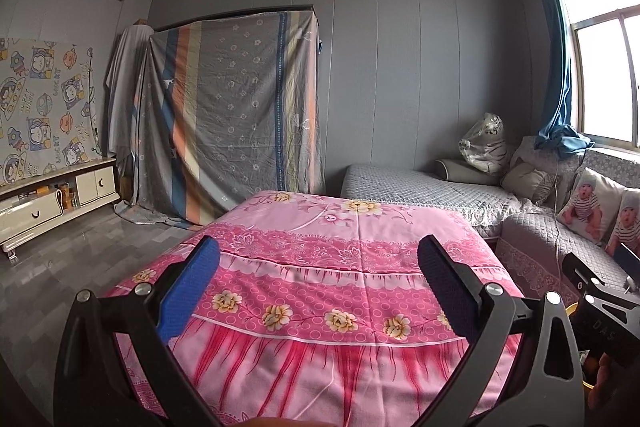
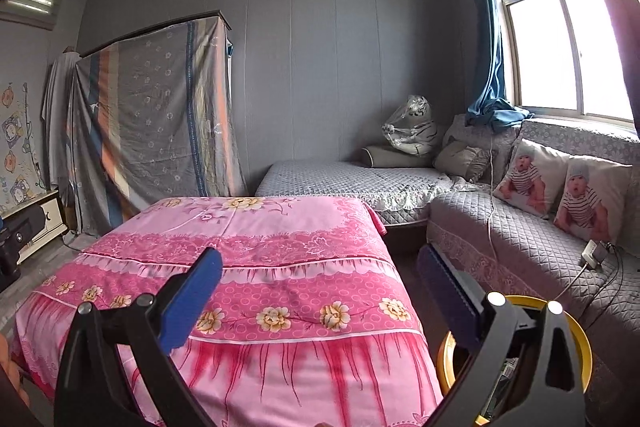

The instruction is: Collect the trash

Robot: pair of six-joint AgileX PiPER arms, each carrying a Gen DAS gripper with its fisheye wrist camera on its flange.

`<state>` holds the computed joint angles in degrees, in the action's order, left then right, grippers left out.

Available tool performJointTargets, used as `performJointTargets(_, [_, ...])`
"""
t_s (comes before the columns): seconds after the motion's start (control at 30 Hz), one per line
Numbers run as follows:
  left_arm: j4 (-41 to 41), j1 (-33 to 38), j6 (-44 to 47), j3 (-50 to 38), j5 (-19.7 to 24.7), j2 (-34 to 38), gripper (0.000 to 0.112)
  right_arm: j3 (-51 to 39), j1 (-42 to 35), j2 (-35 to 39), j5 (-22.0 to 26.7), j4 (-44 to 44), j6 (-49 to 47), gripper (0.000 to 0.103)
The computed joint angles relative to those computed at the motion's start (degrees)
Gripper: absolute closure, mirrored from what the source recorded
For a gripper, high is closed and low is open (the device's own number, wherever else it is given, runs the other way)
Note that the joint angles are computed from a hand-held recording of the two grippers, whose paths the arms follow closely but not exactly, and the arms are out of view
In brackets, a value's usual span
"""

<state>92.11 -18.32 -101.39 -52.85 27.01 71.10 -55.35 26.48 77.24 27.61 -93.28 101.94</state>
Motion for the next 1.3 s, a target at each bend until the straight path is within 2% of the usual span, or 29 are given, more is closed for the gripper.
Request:
performJointTargets(0.5, [-4.6,0.6,4.4,-0.7,-1.5,0.3,0.018,-0.5,-1.0,0.5,-1.1,2.8,-2.3,0.008])
performJointTargets(1.3, [-4.6,0.3,4.7,-1.1,-2.1,0.8,0.018,-0.8,-1.9,1.2,-2.1,3.9,-2.8,0.008])
